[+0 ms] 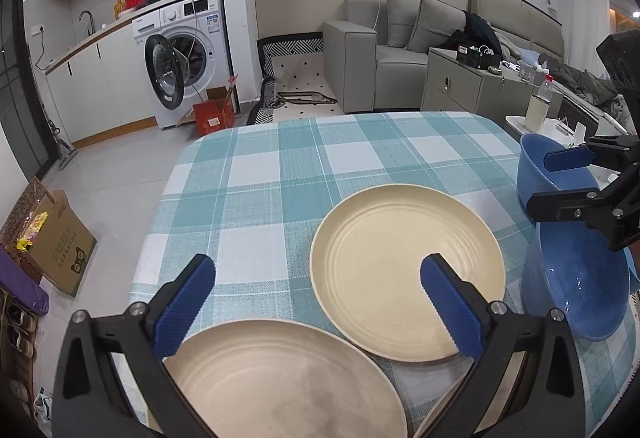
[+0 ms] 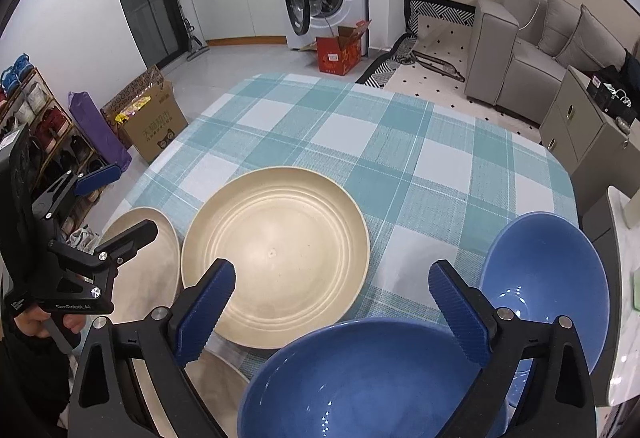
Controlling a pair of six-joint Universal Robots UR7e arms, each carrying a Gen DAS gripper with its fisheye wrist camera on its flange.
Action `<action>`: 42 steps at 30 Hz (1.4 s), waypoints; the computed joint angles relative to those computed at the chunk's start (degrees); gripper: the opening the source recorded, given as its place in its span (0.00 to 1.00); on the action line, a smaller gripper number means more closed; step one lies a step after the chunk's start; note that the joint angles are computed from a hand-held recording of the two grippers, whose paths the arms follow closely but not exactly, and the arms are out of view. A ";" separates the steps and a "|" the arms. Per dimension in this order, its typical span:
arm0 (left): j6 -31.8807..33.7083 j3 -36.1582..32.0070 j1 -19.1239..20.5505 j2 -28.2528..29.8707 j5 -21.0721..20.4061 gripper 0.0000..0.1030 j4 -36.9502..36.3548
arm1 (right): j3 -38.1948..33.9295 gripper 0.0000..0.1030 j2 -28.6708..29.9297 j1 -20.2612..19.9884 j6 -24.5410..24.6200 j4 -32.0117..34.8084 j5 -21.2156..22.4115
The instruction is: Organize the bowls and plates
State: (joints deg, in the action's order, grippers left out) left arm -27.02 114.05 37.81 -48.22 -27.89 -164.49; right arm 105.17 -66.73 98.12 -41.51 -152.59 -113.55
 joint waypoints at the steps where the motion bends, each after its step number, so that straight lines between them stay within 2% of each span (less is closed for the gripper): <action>1: -0.09 -0.09 0.20 0.04 -0.29 1.00 0.22 | -0.42 0.97 0.58 0.03 -0.01 0.30 -0.49; 19: -1.98 -3.60 3.88 1.80 -3.79 1.00 6.85 | -6.14 0.94 7.48 0.45 2.39 7.32 -7.06; 24: -2.00 -4.22 4.83 2.10 -5.35 1.00 7.24 | -8.82 0.84 9.54 0.30 5.13 12.57 -9.00; 35: -0.87 -5.64 5.90 2.70 -7.69 0.99 9.14 | -12.13 0.82 11.67 -0.49 8.19 18.36 -9.30; 38: -1.20 -6.05 6.17 2.77 -8.37 0.99 10.15 | -12.70 0.76 12.11 -0.58 8.66 19.43 -9.51; 42: -0.98 -6.57 6.60 3.18 -8.68 0.99 10.69 | -13.15 0.75 12.45 -0.77 9.32 20.53 -9.52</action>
State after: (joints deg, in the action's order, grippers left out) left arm -28.00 107.48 44.41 -45.05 -36.57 -153.80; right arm 92.03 -54.28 97.35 -32.19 -132.05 -123.07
